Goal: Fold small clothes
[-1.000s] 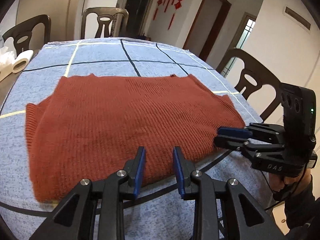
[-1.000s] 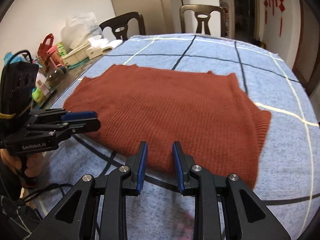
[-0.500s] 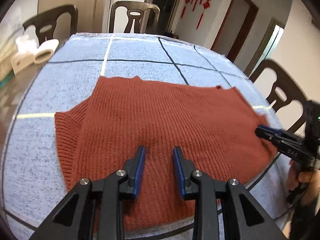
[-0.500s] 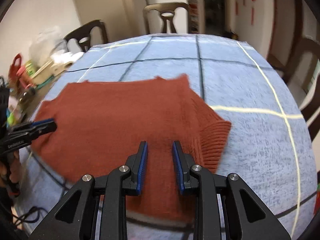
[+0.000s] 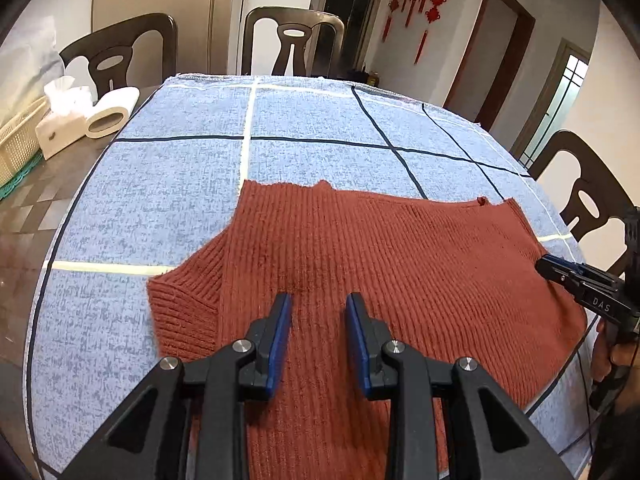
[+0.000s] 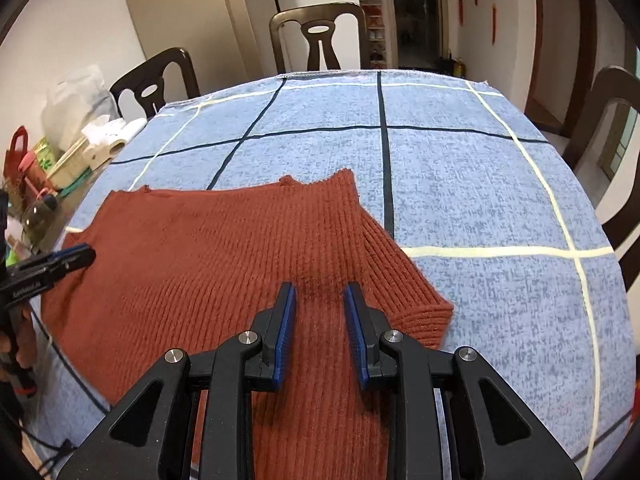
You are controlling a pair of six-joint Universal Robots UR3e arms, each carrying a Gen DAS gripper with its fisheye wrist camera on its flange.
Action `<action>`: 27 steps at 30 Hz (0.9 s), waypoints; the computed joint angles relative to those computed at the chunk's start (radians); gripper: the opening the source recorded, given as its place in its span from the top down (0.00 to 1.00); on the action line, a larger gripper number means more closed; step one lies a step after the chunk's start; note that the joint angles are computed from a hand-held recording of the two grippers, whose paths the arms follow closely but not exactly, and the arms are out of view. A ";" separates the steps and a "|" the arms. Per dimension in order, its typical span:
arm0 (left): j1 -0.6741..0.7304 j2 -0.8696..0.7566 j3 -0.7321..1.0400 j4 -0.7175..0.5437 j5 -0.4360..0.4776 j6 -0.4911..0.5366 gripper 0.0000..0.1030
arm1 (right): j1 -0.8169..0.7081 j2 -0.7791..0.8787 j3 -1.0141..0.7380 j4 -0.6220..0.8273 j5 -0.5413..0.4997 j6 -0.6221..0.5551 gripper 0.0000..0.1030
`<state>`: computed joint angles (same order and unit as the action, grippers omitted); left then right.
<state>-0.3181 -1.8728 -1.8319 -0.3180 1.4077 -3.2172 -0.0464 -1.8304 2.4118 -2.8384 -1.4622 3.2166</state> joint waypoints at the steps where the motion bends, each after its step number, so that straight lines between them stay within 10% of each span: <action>1: -0.008 -0.001 -0.008 0.017 0.014 0.004 0.70 | 0.007 0.003 0.006 -0.015 -0.009 -0.003 0.75; 27: -0.052 0.102 -0.120 0.077 0.091 0.006 0.66 | 0.062 -0.138 0.015 0.093 -0.015 -0.001 0.66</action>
